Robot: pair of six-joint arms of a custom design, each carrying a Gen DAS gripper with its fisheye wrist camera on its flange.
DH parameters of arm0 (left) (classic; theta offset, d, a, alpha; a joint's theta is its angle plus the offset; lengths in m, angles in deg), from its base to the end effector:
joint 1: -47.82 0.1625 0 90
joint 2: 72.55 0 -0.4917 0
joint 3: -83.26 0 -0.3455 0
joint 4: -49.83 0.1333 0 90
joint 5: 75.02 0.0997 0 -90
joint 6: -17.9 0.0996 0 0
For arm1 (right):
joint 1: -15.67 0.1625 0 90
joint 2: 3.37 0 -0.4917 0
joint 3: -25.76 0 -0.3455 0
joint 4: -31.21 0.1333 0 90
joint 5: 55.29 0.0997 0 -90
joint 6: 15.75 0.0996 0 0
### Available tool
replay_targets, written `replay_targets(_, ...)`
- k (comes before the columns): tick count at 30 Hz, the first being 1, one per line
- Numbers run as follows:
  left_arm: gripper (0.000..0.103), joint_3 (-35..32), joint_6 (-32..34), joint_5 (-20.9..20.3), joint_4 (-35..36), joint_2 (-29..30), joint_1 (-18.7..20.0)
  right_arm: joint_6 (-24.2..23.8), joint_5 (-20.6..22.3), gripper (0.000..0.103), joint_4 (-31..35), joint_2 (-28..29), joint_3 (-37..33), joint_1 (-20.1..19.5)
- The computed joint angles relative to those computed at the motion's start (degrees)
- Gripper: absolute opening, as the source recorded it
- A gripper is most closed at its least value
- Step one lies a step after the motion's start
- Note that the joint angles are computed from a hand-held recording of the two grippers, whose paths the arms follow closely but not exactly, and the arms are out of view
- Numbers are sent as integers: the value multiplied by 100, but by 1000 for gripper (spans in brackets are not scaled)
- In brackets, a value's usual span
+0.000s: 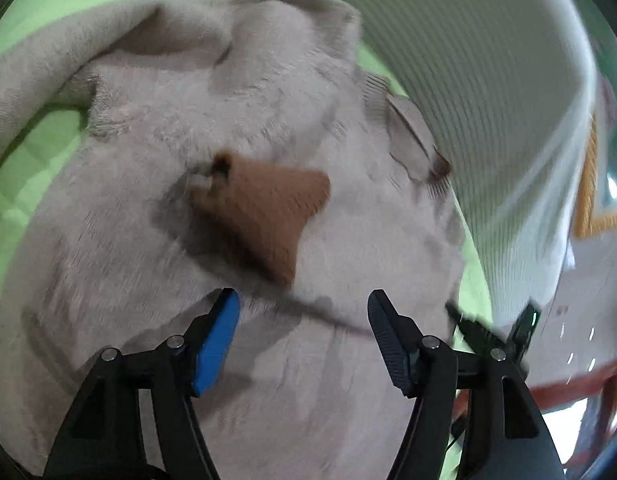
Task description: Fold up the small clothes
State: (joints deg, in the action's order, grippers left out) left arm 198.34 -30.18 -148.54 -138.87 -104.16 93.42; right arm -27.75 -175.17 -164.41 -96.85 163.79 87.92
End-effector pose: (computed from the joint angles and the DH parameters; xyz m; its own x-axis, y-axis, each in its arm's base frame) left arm -0.2899 -0.5269 0.0110 -0.9949 -0.1003 0.0126 -0.0976 0.9202 -0.3792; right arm -0.0240 -0.3495 0.4564 -0.7084 0.5690 0.4177 0.0002 0.5919 -0.8060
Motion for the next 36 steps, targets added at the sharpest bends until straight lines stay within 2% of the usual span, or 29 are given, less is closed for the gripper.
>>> replay_targets(1, 67, -170, -208, 52, -31, 103, 26, 19, -29, 8, -125, 75, 50, 32)
replay_targets(2, 62, -267, -309, 77, -128, 159, 61, 35, -25, 8, -149, 81, 59, 30)
replay_targets(3, 40, -366, -287, 59, -402, 228, 101, 49, -46, 8, -166, 93, 63, 37)
replay_targets(5, 16, -490, 61, 110, -686, 220, 25, 60, -66, 8, -177, 82, 71, 47)
replay_targets(6, 10, -498, 543, 339, -918, 168, -145, 85, -50, 8, -161, 59, 71, 52)
replay_targets(8, 10, -453, 1391, 653, -1133, 85, -429, 54, -22, 8, -223, 52, 110, 49)
replay_targets(9, 10, -409, 1600, 684, -997, 42, -496, 24, -22, 8, -232, 49, 117, 43)
replay_targets(11, 10, -354, 1586, 857, -629, 51, -510, 31, 37, 8, -239, 34, 130, -5)
replay_targets(12, 9, -282, 1413, 1000, -334, 62, -469, 63, 6, 8, -278, 78, 128, 22)
replay_targets(14, 7, -85, 1088, 1111, -189, 29, -370, 105, -45, 8, -290, 103, 125, 48)
replay_targets(16, 11, 95, 723, 1259, -24, 1, -313, 119, -150, 8, -368, 190, 121, 140)
replay_targets(20, 13, 277, 581, 1406, 103, -65, -323, 107, -251, 8, -295, 166, 101, 242)
replay_targets(22, 23, 446, 481, 1388, 94, -214, -386, 178, -327, 10, -262, 186, 83, 334)
replay_targets(24, 50, 730, 366, 1503, 114, -411, -514, 344, -476, 11, -220, 172, 83, 471)
replay_targets(25, 54, 870, 248, 1634, 174, -534, -592, 382, -538, 12, -280, 174, 118, 552)
replay_targets(26, 59, 1054, 137, 1733, 218, -703, -676, 391, -672, 16, -404, 203, 163, 688)
replay_targets(27, 64, 1229, 54, 1872, 325, -881, -755, 380, -758, 27, -526, 224, 216, 787)
replay_targets(28, 68, 1373, -60, 2079, 630, -1082, -847, 379, -766, 33, -656, 227, 294, 880)
replay_targets(29, 79, 1430, -183, 2256, 1004, -1262, -913, 400, -633, 45, -770, 192, 401, 945)
replay_targets(30, 83, 1524, -365, 2478, 1403, -1432, -992, 422, -561, 50, -832, 172, 468, 992)
replay_targets(33, 83, 1743, -684, 2884, 2388, -1916, -1095, 450, -655, 50, -1142, 340, 695, 1369)
replay_targets(36, 83, 1893, -927, 3022, 3209, -2340, -1052, 656, -641, 50, -1084, 457, 850, 1669)
